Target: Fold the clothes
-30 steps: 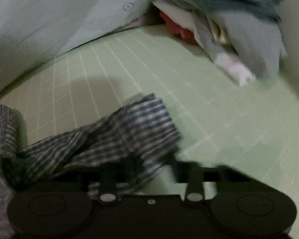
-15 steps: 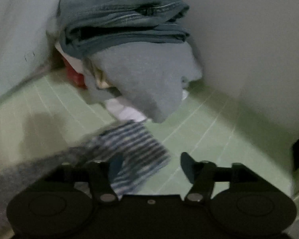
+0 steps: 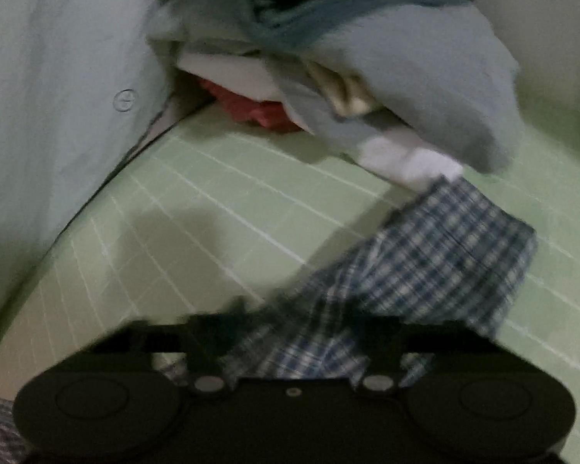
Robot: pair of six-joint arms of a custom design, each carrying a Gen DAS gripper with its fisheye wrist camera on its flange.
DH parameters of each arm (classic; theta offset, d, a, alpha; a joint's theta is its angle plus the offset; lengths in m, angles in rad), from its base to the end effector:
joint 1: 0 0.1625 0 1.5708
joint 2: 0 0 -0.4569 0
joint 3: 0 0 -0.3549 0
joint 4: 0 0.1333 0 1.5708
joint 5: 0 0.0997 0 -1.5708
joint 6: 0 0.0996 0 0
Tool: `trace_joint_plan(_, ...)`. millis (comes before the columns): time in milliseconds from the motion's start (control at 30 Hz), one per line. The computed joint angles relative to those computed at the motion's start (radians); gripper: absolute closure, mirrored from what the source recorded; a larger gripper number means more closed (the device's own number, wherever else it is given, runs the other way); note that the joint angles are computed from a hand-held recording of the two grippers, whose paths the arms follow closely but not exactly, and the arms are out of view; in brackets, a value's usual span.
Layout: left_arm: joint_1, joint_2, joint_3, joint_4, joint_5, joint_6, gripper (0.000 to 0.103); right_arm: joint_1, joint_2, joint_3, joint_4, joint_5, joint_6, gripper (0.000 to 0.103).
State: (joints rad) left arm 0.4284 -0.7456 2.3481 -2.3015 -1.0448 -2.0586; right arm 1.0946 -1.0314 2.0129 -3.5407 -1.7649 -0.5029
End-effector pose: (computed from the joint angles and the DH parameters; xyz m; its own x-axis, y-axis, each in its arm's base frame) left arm -0.2173 -0.3008 -0.0140 -0.5125 -0.6797 -0.5248 -0.2829 0.7107 -0.6442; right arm -0.1591 -0.5574 0.2890 -0.8209 0.2839 0.4955 -0.1638 0.7141 -0.6806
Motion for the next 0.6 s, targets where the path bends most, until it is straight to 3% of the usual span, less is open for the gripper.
trace_joint_plan(33,-0.002,0.003,0.000,-0.002,0.000,-0.003,0.000,-0.002,-0.007,0.001,0.007,0.020,-0.008,0.101)
trace_joint_plan(133,-0.002,0.011,-0.001,-0.004,0.006,-0.004,0.000,-0.036,-0.069,0.059,-0.044,0.171,-0.019,0.101)
trace_joint_plan(300,-0.002,0.022,-0.006,-0.003,0.017,-0.010,0.000,-0.148,-0.254,0.251,-0.156,0.435,-0.077,0.101)
trace_joint_plan(333,-0.002,0.025,-0.008,-0.001,0.019,-0.012,0.000,-0.166,-0.285,0.279,-0.164,0.449,-0.081,0.101)
trace_joint_plan(367,-0.002,0.026,-0.010,0.000,0.020,-0.014,0.000,-0.194,-0.288,0.297,-0.161,0.420,-0.088,0.101)
trace_joint_plan(467,-0.002,0.031,-0.013,0.001,0.023,-0.015,0.000,-0.225,-0.284,0.316,-0.116,0.233,-0.071,0.096)
trace_joint_plan(500,-0.001,0.032,-0.012,-0.002,0.023,-0.014,0.000,-0.236,-0.281,0.320,-0.115,0.220,-0.055,0.091)
trace_joint_plan(567,-0.002,0.033,-0.013,-0.002,0.021,-0.016,0.000,-0.258,-0.275,0.328,-0.112,0.194,-0.022,0.071)
trace_joint_plan(600,-0.001,0.033,-0.013,-0.003,0.021,-0.015,0.000,-0.266,-0.270,0.329,-0.115,0.186,-0.008,0.050)
